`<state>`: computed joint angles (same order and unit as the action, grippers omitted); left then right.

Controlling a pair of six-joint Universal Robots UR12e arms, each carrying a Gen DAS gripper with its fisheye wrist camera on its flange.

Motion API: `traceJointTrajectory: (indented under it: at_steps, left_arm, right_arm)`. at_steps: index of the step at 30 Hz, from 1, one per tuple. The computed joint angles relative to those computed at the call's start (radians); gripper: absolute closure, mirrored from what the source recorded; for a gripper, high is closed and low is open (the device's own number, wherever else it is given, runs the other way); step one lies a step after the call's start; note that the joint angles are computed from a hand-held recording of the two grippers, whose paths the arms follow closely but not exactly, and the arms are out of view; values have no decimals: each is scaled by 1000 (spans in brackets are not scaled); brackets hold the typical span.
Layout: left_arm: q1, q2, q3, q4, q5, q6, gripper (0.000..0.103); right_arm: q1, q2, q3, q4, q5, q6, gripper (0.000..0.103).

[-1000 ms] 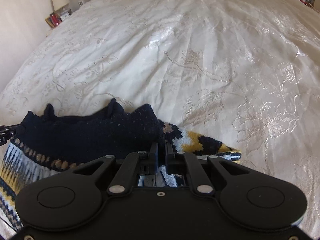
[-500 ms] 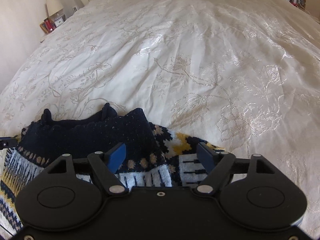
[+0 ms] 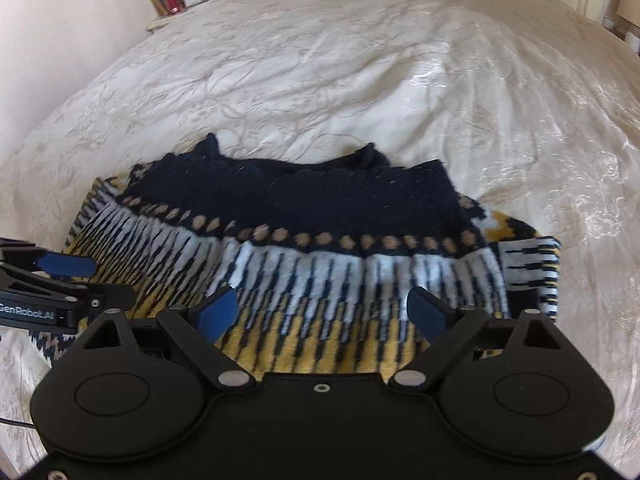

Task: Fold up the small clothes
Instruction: 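Lay the hem down at the collar and open both tools, then move the right tool to a side edge of the folded sweater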

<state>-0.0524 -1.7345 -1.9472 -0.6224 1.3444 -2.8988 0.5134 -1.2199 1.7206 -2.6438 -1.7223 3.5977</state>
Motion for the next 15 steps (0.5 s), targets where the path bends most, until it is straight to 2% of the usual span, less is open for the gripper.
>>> traceJointTrajectory:
  at_steps: [3,6,11,15]
  left_arm:
    - [-5,-5,-5,12,59,14,33]
    - [5,-13,0,-7,60,20,32]
    - [-4,-19,1,-6,77,20,27]
    - [-14,-24,-4,10,92,3,20]
  right_arm:
    - [16,30,-42,82,-13,-51,10]
    - [31,60,-71,156,-61,-96,1]
    - [30,76,-78,161,-79,-112,0]
    - [20,58,-53,118,-45,-96,1]
